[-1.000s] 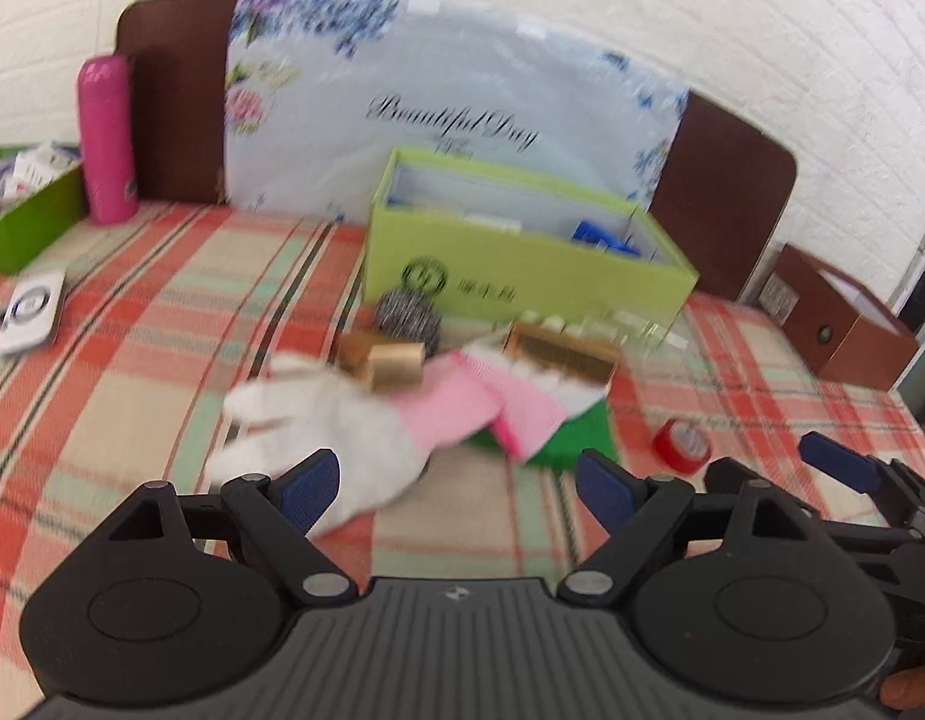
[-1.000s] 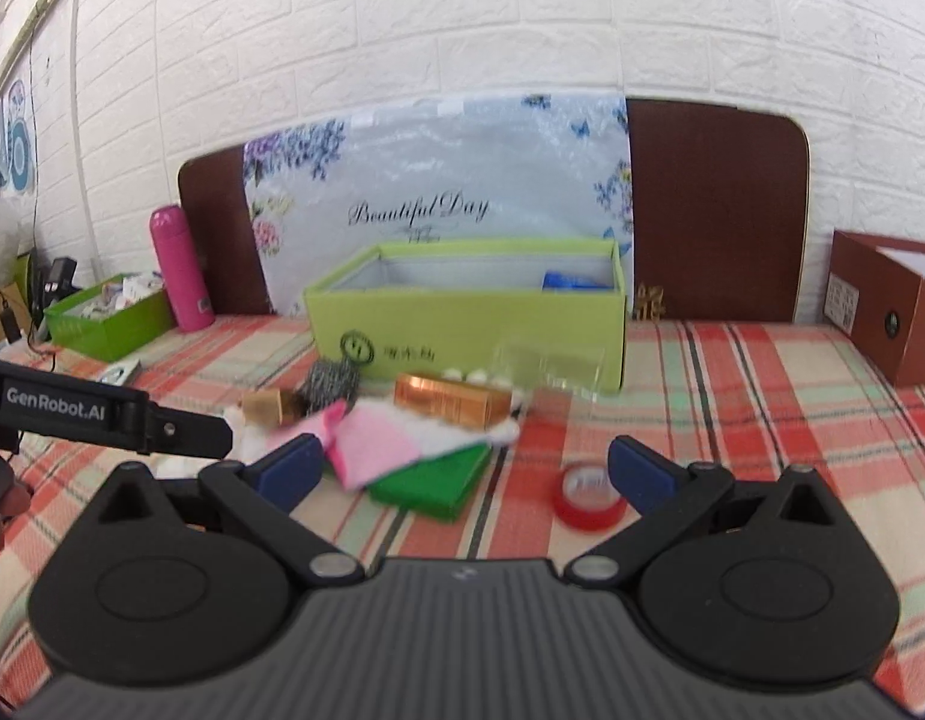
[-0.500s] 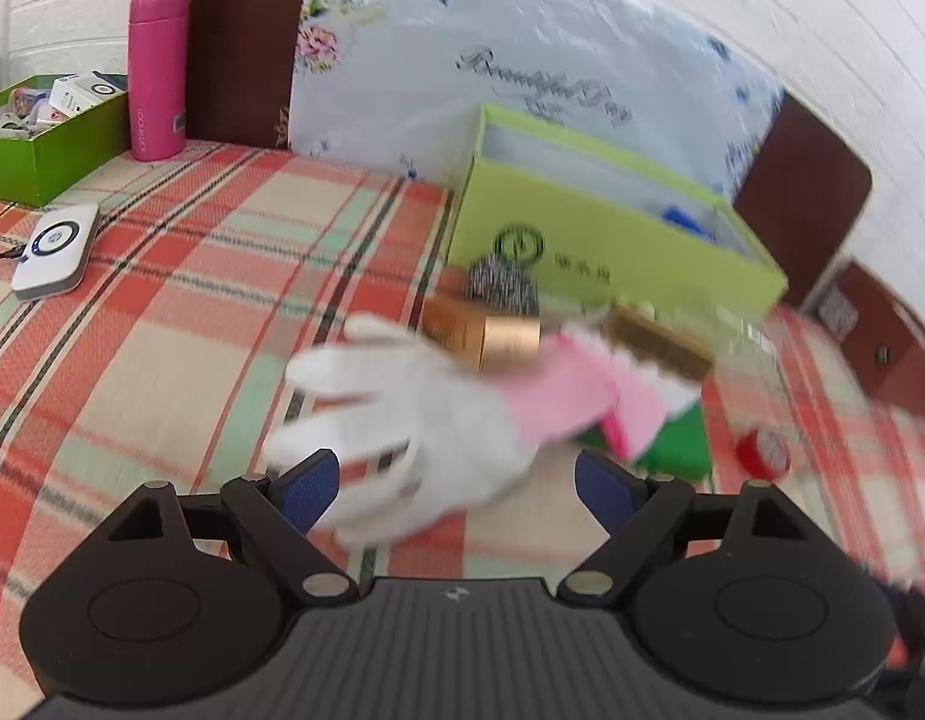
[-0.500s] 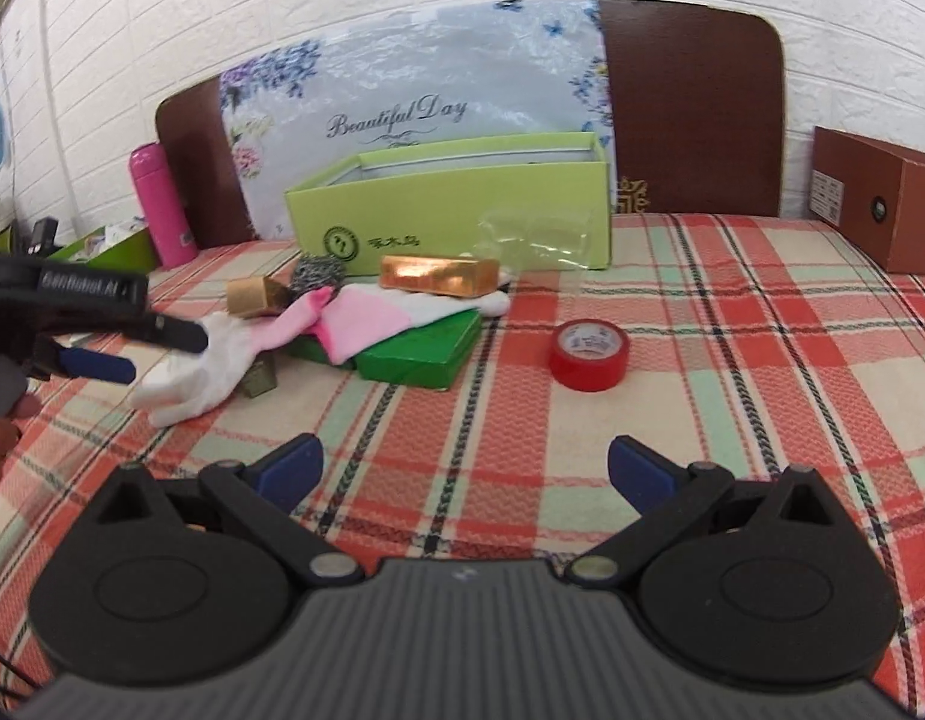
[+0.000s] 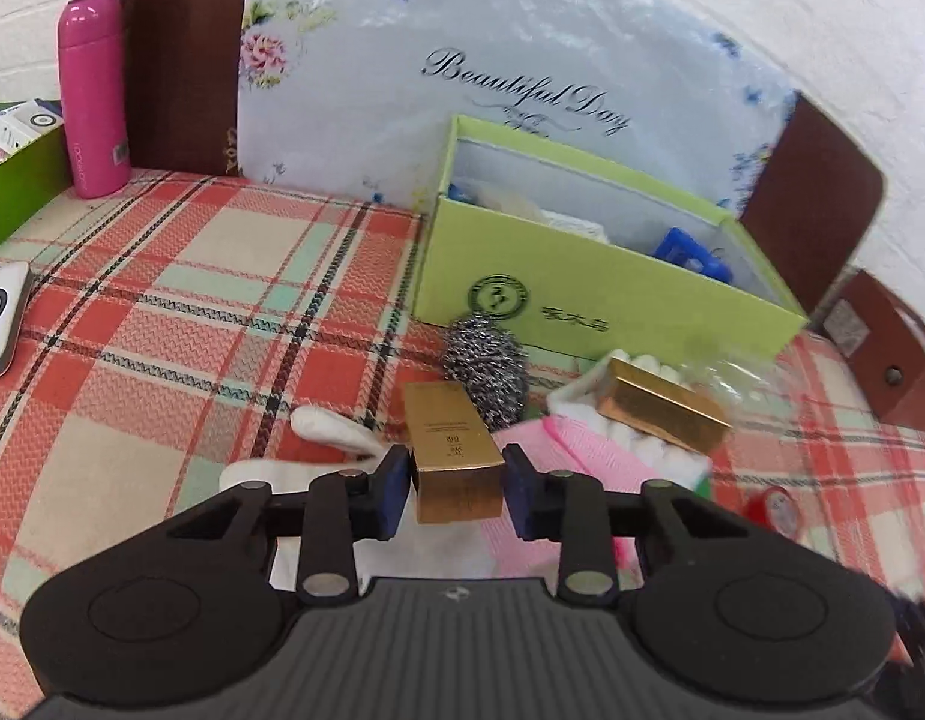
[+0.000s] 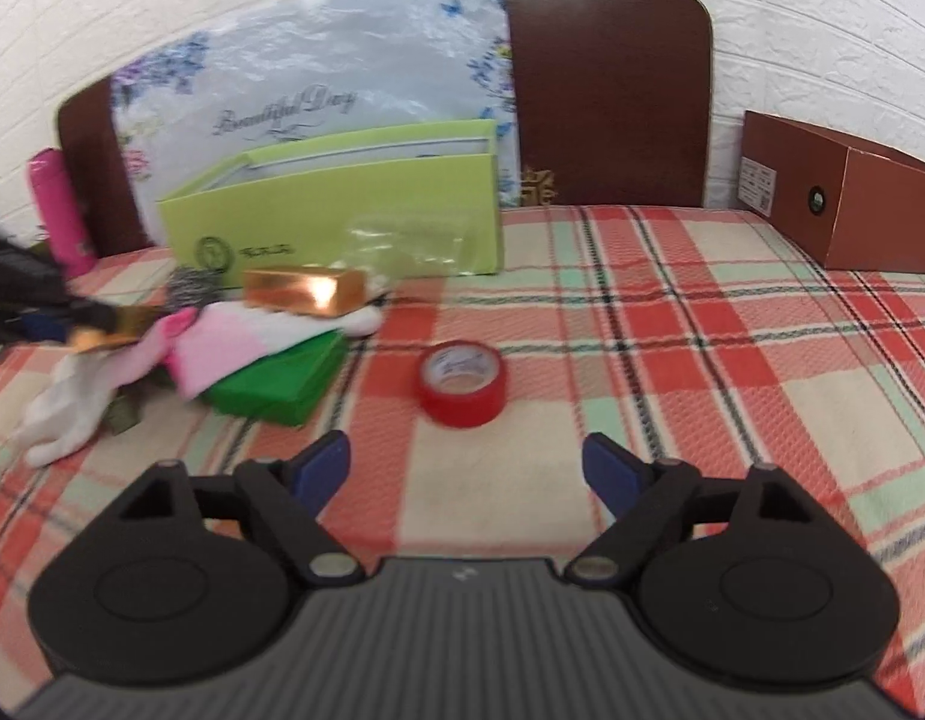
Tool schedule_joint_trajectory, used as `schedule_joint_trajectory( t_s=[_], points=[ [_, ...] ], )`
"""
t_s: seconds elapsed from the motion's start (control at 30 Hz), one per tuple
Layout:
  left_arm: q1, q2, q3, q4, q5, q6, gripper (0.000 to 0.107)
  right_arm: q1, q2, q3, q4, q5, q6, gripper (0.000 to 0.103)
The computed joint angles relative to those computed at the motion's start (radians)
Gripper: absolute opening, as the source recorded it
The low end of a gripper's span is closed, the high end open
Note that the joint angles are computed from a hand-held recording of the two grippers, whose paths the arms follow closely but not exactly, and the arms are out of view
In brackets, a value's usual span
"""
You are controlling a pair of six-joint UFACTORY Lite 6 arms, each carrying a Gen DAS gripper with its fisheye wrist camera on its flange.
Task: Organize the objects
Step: 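Grasp the tan cosmetic box with the left gripper while the right grasps the red tape roll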
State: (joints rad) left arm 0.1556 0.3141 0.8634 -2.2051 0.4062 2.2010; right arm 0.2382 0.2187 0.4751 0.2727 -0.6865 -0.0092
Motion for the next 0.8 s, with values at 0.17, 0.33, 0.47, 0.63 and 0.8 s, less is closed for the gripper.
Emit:
schedule_joint_trajectory(
  t_s=[0.17,0.33,0.47,0.63,0.8],
  points=[
    [0.064,-0.228,-0.244,0.186,0.084,-0.018,0.034,-0.078,0.222,0.229,-0.106,0.044,0.025,0.078],
    [0.099,-0.277,-0.363,0.284,0.1,-0.01,0.033,-0.097,0.22,0.223,-0.215,0.039,0.086,0.046],
    [0.087,-0.219,-0.378,0.25,0.087,0.056,0.033,-0.072,0.048,0.004,-0.373,0.012,0.15,0.046],
    [0.028,-0.234,-0.414,0.126,0.059,0.162,0.038,0.117,-0.172,-0.26,-0.233,-0.021,0.047,0.046],
    [-0.061,-0.213,-0.409,-0.088,0.026,0.305,0.061,0.233,-0.259,-0.316,-0.081,0.009,0.072,0.053]
  ],
)
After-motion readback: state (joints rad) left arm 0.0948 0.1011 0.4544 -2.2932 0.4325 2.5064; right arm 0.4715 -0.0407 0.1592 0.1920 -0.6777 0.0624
